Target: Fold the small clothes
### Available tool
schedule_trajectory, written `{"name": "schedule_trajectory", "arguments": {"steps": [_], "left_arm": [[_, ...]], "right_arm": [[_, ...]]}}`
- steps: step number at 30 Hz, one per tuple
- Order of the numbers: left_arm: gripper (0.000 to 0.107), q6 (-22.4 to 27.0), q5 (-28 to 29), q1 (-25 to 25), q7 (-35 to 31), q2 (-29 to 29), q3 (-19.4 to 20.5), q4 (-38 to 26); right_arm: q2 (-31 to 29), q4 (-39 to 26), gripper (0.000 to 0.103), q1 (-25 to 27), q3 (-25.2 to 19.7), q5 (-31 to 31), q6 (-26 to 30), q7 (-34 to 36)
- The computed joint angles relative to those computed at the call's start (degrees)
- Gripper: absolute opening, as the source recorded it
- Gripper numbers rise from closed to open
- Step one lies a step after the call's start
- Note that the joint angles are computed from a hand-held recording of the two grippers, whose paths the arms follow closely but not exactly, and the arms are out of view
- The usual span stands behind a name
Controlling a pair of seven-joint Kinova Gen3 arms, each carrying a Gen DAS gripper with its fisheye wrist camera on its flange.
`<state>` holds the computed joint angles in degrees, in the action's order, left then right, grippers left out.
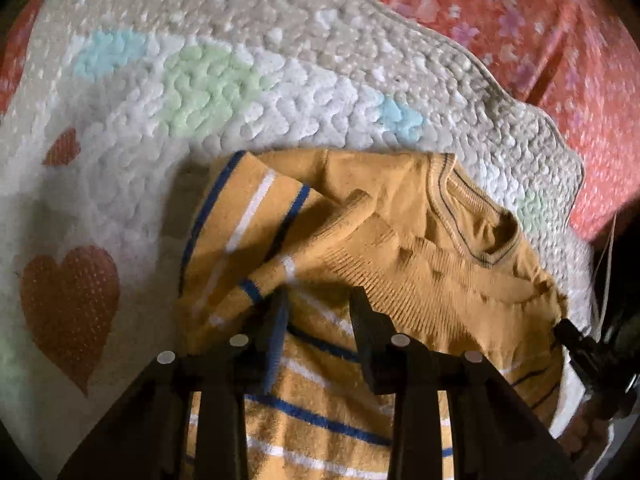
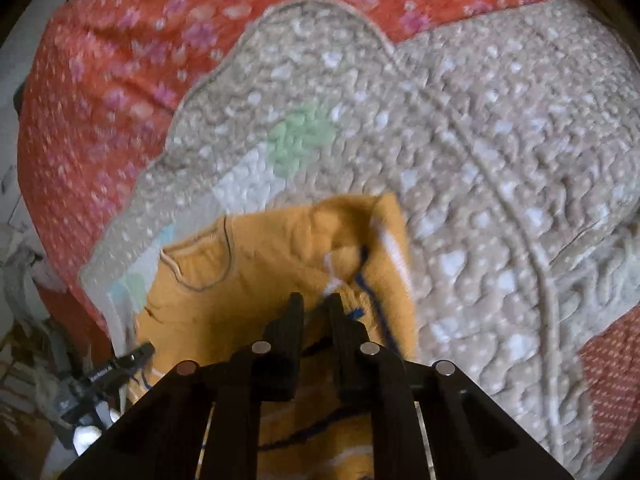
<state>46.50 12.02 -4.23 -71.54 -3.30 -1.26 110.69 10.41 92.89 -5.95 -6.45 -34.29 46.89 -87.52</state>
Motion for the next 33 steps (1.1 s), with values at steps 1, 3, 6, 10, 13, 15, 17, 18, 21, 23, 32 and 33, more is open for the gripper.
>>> {"name": "schedule_trajectory", "arguments": {"steps": [1,3,6,10,13,15,17,18,21,23,32,33], "left_arm": [[0.031,0.42,2.33,0.3,-1.53,-0.03,-1.82,0.07],[0.031,1.85,6.98,-1.27,-5.39,-0.36,-3.57,0.22],[0.032,3.2,9.08,-3.04,-7.07,-1.94,-3.7,0.47],[0.036,3.21,3.76,-3.18,-3.14,-5.97,-1.74,0.66],[0.04,3.56,0.96,-2.88,-0.62,-9.01,-1.3,1.55],[0.04,4.05,-0.39,-2.65,0.89,-10.63,-0.98,2.33],[0.04,4.85,-1.53,-2.19,2.7,-12.24,-0.24,3.07],[0.04,5.43,-1.99,-1.87,3.33,-13.17,0.02,3.32],[0.041,6.4,-3.92,-0.72,6.49,-15.66,2.65,4.08],[0.042,6.98,-6.37,-0.12,9.87,-16.83,5.89,4.25],[0.051,12.55,-25.04,1.88,24.5,-17.56,22.29,2.09],[0.051,12.84,-26.51,2.34,25.36,-17.2,23.17,1.98]], "right_arm": [[-1.11,0.85,0.022,-1.45,1.54,2.33,-1.73,-1.88],[-2.64,1.59,0.036,-3.8,5.03,6.06,-3.25,-6.33],[-3.47,2.17,0.036,-0.24,3.42,5.96,-3.07,-8.67],[-5.52,3.27,0.036,0.59,3.21,8.42,-3.9,-9.69],[-6.73,4.07,0.036,0.69,3.34,8.43,-3.78,-9.12],[-7.59,4.88,0.036,0.25,3.36,9.34,-3.78,-10.05],[-8.34,6.13,0.037,-0.17,3.37,9.69,-3.84,-11.04],[-8.5,6.56,0.037,-0.27,3.41,9.18,-3.59,-11.12],[-9.53,8.11,0.037,-0.38,3.6,7.25,-2.84,-9.91],[-10.32,8.69,0.037,-0.94,3.46,7.89,-2.54,-10.25],[-14.19,11.08,0.045,-3.55,2.78,9.7,-3.43,-12.13],[-14.21,10.8,0.046,-4.07,2.36,11.32,-3.61,-12.82]]}}
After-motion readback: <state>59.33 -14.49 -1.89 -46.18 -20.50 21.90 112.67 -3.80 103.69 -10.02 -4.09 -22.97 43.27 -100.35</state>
